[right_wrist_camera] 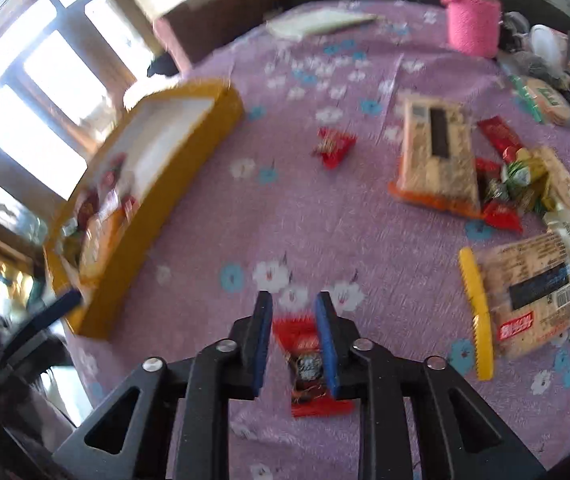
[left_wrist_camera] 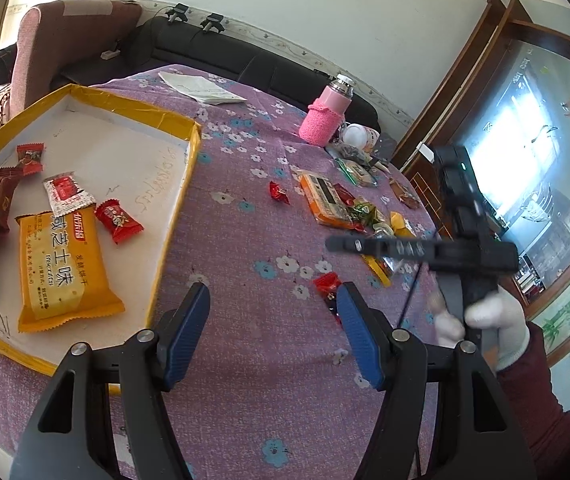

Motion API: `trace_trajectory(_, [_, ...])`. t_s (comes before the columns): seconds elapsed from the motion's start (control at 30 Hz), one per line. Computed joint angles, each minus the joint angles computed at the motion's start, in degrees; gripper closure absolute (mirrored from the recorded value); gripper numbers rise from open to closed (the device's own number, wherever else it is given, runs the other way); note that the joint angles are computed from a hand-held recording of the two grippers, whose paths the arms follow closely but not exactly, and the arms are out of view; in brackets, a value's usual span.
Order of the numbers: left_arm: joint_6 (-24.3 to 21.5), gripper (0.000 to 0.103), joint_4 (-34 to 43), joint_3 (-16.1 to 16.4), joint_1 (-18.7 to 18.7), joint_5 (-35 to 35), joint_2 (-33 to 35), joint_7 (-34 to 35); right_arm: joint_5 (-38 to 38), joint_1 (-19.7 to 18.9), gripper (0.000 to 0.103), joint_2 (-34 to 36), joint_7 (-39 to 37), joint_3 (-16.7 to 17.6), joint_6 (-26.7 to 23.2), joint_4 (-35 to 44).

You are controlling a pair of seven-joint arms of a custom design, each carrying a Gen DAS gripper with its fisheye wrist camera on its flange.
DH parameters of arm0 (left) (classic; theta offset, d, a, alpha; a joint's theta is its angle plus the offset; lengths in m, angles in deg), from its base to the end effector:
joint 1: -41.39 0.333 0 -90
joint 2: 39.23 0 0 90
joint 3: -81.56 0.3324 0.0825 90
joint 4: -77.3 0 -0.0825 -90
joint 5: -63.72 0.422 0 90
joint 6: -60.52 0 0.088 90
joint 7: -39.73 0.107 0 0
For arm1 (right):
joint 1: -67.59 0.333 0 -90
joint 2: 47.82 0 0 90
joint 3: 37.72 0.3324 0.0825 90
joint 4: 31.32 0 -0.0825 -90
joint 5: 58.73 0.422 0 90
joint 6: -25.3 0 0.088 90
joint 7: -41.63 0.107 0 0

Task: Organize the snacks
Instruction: 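Grasp a red candy with the right gripper while the left grasps another red candy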

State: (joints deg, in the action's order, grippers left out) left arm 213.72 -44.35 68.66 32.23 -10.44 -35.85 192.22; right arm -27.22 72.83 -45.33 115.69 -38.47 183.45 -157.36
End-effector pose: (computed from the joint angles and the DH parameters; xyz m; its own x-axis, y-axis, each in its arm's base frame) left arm 0.5769 -0.2009 0.4150 -0.5136 -0.7437 0.4278 -0.7323 0.1202 -0.6703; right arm 0.6038 0.0255 0.4088 -0.0228 -0.9579 -0.2863 -0.8589 0.1653 -0.4847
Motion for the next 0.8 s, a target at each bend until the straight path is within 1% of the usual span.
trace_trajectory(0.03, [0.2, 0.038, 0.0, -0.1, -0.1, 0.3, -0.1, -0.3, -0.2, 0.1, 0.069, 0.8, 1.0, 0.0, 2.0, 0.8])
trace_trajectory(0.1, [0.6, 0.038, -0.4, -0.2, -0.3, 0.6, -0.5, -0.4, 3.0, -0.3, 0.069, 3.8, 0.7, 0.3, 3.7, 4.0])
trace_trajectory(0.13, [0.8, 0.038, -0.6, -0.2, -0.4, 0.8, -0.7, -0.6, 4.0, -0.5, 0.069, 5.3, 1.0, 0.5, 3.9, 5.7])
trace_trajectory(0.17, [1.0, 0.038, -0.7, -0.1, -0.5, 1.0, -0.7, -0.7, 2.9, -0.5, 0.069, 7.6, 3.0, 0.2, 3.9, 8.1])
trace_trajectory(0.23, [1.2, 0.038, -0.7, 0.0, -0.5, 1.4, -0.8, -0.7, -6.3, 1.7, 0.069, 13.0, 12.9, -2.5, 2.7, 14.1])
trace_trajectory(0.33, [1.1, 0.038, -0.5, 0.2, -0.3, 1.9, -0.4, -1.1, -13.1, 3.0, 0.07, 18.1, 20.9, -4.2, -0.6, 19.8])
trace_trajectory(0.37, [1.1, 0.038, -0.3, 0.3, -0.3, 2.2, -0.2, -1.4, -16.9, 4.5, 0.074, 19.0, 24.4, -5.8, 0.7, 20.4])
trace_trajectory(0.4, [1.1, 0.038, -0.1, 0.2, -0.2, 2.7, 0.0, -1.8, -20.5, 5.9, 0.076, 19.5, 27.6, -7.3, 0.1, 21.3])
trace_trajectory(0.43, [0.9, 0.038, 0.2, 0.2, -0.2, 3.7, 0.4, -2.7, -22.7, 6.2, 0.085, 20.1, 29.1, -7.7, -0.5, 22.1])
trace_trajectory(0.53, [-1.4, 0.038, 1.2, 0.0, 0.2, 6.2, 1.4, -5.1, -28.0, 6.8, 0.087, 19.3, 32.2, -8.5, 1.1, 20.7])
trace_trajectory(0.57, [-2.1, 0.038, 1.5, -0.1, 0.3, 7.3, 1.8, -6.1, -28.0, 6.1, 0.087, 18.5, 32.2, -7.9, 1.9, 19.7])
trace_trajectory(0.67, [-3.6, 0.038, 2.9, -0.9, 0.1, 11.8, 3.3, -9.4, -21.9, 1.6, 0.087, 12.2, 27.5, -3.4, 7.2, 11.3])
trace_trajectory(0.73, [-4.7, 0.038, 4.2, -1.7, -0.2, 14.8, 4.8, -11.4, -16.7, -1.0, 0.087, 7.1, 21.8, -0.8, 10.0, 5.3])
trace_trajectory(0.77, [-5.7, 0.038, 5.2, -2.2, -0.4, 16.7, 5.8, -12.8, -13.7, -2.0, 0.087, 4.6, 18.7, 0.1, 11.1, 2.3])
trace_trajectory(0.8, [-6.2, 0.038, 6.1, -2.6, -0.5, 18.5, 6.7, -14.1, -11.8, -2.4, 0.087, 2.6, 16.7, 0.3, 12.1, -0.2])
